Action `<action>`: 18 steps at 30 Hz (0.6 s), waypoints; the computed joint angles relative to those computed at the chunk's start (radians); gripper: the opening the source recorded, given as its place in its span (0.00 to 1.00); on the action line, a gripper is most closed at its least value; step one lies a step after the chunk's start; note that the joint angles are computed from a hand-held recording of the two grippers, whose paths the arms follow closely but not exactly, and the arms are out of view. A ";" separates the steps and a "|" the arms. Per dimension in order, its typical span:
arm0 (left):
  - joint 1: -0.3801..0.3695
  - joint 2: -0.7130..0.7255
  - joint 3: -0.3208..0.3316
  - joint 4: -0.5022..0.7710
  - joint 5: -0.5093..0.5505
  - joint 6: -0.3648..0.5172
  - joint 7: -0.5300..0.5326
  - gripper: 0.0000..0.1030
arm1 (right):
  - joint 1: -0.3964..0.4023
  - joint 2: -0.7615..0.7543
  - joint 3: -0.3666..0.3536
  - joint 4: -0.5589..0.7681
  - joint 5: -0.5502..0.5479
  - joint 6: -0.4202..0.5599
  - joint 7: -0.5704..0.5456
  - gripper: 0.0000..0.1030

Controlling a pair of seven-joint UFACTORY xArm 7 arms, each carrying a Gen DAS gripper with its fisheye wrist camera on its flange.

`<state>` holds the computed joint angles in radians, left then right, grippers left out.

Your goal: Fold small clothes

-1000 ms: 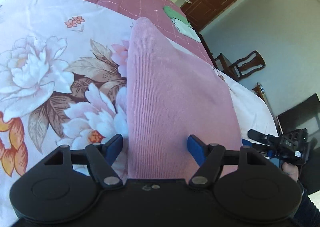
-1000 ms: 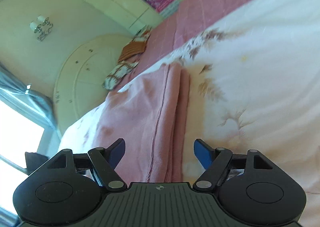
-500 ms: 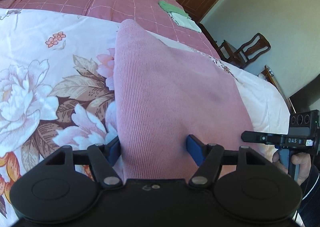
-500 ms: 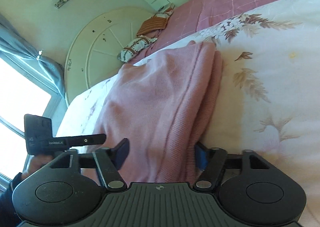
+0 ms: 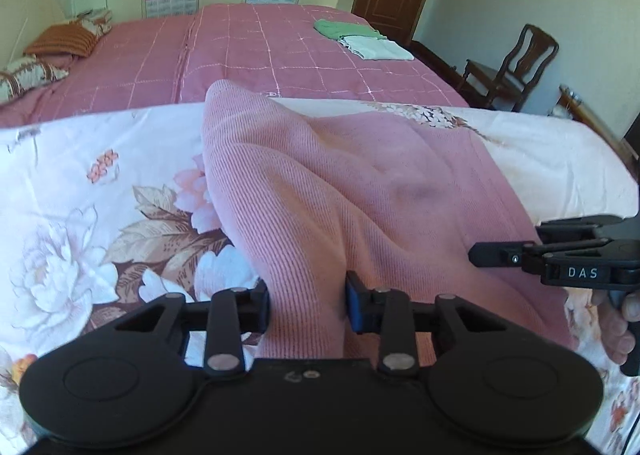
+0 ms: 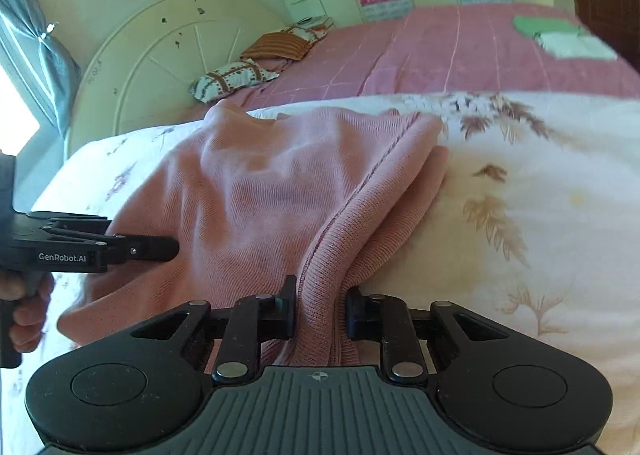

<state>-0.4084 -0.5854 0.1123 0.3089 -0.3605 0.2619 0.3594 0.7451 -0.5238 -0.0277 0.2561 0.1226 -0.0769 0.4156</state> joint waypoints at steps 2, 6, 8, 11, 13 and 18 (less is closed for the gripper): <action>0.032 -0.016 -0.050 -0.005 0.036 0.001 -0.027 0.30 | -0.099 -0.005 0.120 0.009 -0.015 0.019 0.035 0.20; 0.056 -0.054 -0.099 -0.023 0.094 -0.010 -0.071 0.29 | -0.196 -0.056 0.243 0.003 -0.053 0.033 0.088 0.20; 0.056 -0.084 -0.110 -0.035 0.116 -0.009 -0.093 0.29 | -0.216 -0.072 0.270 0.015 -0.071 0.048 0.106 0.20; 0.045 -0.121 -0.113 -0.043 0.142 0.001 -0.112 0.29 | -0.285 -0.107 0.357 0.033 -0.110 0.092 0.149 0.20; 0.033 -0.145 -0.110 -0.049 0.155 0.006 -0.117 0.29 | -0.323 -0.131 0.404 0.044 -0.140 0.122 0.179 0.20; 0.001 -0.229 -0.080 -0.078 0.169 0.021 -0.104 0.29 | -0.330 -0.228 0.431 0.046 -0.190 0.221 0.233 0.20</action>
